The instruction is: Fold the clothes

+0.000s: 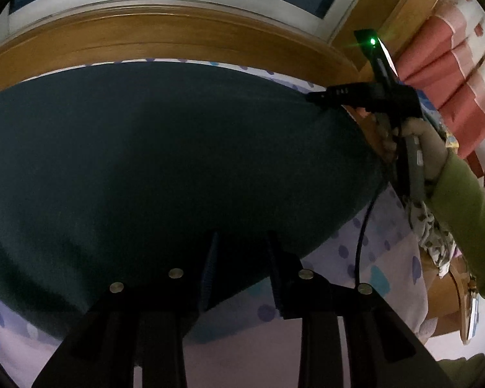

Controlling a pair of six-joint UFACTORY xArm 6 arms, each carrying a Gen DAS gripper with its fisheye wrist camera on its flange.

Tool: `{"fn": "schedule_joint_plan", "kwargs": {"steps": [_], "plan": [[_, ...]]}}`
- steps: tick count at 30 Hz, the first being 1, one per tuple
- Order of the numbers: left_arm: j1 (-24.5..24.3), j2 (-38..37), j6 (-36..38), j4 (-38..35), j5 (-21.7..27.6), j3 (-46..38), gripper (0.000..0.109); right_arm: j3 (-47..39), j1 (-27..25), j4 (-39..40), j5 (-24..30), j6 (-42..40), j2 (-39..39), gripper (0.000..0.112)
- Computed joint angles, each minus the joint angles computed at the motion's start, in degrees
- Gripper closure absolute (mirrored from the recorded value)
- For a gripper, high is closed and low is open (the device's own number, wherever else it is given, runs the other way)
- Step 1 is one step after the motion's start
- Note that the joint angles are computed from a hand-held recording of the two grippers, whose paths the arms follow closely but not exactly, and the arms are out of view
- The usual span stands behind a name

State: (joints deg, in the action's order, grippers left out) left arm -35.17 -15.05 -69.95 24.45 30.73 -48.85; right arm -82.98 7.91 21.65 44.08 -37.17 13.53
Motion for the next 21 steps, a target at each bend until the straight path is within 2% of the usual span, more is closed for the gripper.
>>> {"fn": "schedule_joint_plan", "kwargs": {"steps": [4, 7, 11, 13, 17, 21], "plan": [[-1.5, 1.0, 0.4, 0.7, 2.9, -2.0, 0.078, 1.9, 0.1, 0.2, -0.5, 1.2, -2.0, 0.110], [-1.7, 0.4, 1.1, -0.1, 4.3, -2.3, 0.078, 7.5, -0.6, 4.8, -0.4, -1.4, -9.3, 0.103], [-1.8, -2.8, -1.2, -0.5, 3.1, 0.3, 0.078, 17.2, -2.1, 11.2, 1.9, -9.0, -20.5, 0.084], [-2.0, -4.7, -2.6, -0.8, 1.8, 2.2, 0.078, 20.9, -2.1, 11.4, 2.5, -10.3, -23.8, 0.080], [-2.3, -8.2, -4.3, -0.5, 2.5, 4.8, 0.078, 28.3, -1.0, 9.2, 3.7, -7.4, -29.7, 0.079], [-2.8, -14.0, -5.7, 0.8, 6.9, 8.2, 0.078, 33.9, 1.2, 8.5, 5.4, -4.7, -36.2, 0.071]]}}
